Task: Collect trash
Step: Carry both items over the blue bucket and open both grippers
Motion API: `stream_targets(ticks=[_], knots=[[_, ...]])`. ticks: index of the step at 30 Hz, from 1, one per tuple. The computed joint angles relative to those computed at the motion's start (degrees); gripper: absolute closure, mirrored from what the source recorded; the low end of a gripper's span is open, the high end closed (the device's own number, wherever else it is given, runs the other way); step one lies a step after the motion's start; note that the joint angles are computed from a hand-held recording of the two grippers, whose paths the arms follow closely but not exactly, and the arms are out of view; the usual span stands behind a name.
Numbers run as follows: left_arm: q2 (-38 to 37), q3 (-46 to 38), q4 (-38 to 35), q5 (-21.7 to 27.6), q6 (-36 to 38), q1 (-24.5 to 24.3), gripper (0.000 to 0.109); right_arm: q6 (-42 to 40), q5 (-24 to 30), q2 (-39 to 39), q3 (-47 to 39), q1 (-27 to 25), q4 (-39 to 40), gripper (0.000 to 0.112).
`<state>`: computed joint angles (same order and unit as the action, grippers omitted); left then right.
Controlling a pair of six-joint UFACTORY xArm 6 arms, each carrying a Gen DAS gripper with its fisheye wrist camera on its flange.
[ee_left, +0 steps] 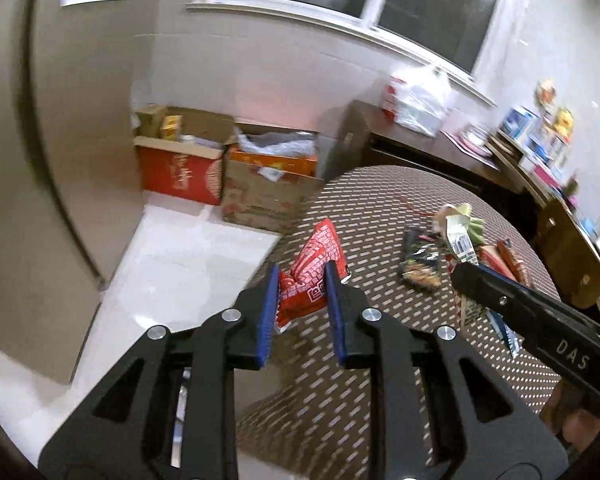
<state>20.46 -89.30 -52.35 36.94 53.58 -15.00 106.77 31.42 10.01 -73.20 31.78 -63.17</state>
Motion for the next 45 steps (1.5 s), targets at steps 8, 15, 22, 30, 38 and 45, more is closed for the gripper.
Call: stream_targets(ticks=[8, 15, 22, 30, 38, 45], knots=[[-4.61, 7.85, 0.10, -2.42, -2.28, 7.09, 0.085, -11.86, -3.71, 14.10, -17.09, 3.56, 8.39, 0.102], [-3.71, 8.81, 2.27, -2.64, -5.09, 11.43, 0.085, -23.49, -2.75, 25.31, -31.36, 6.07, 18.14, 0.102], [-1.23, 7.66, 4.71, -3.42, -7.29, 12.89, 0.085, -29.91, 0.88, 33.66, -42.49, 7.29, 22.76, 0.102], [3.25, 3.59, 8.93, -3.51, -12.05, 12.98, 0.076, -31.20, 4.09, 38.98, -49.79, 8.10, 22.22, 0.102], [4.39, 2.86, 10.94, -5.17, -14.45, 12.53, 0.044, -30.26, 3.30, 38.68, -48.31, 7.23, 22.20, 0.102], [3.78, 3.70, 10.17, -5.68, -14.23, 12.74, 0.044, -31.91, 3.84, 40.07, -50.26, 7.48, 23.95, 0.102]])
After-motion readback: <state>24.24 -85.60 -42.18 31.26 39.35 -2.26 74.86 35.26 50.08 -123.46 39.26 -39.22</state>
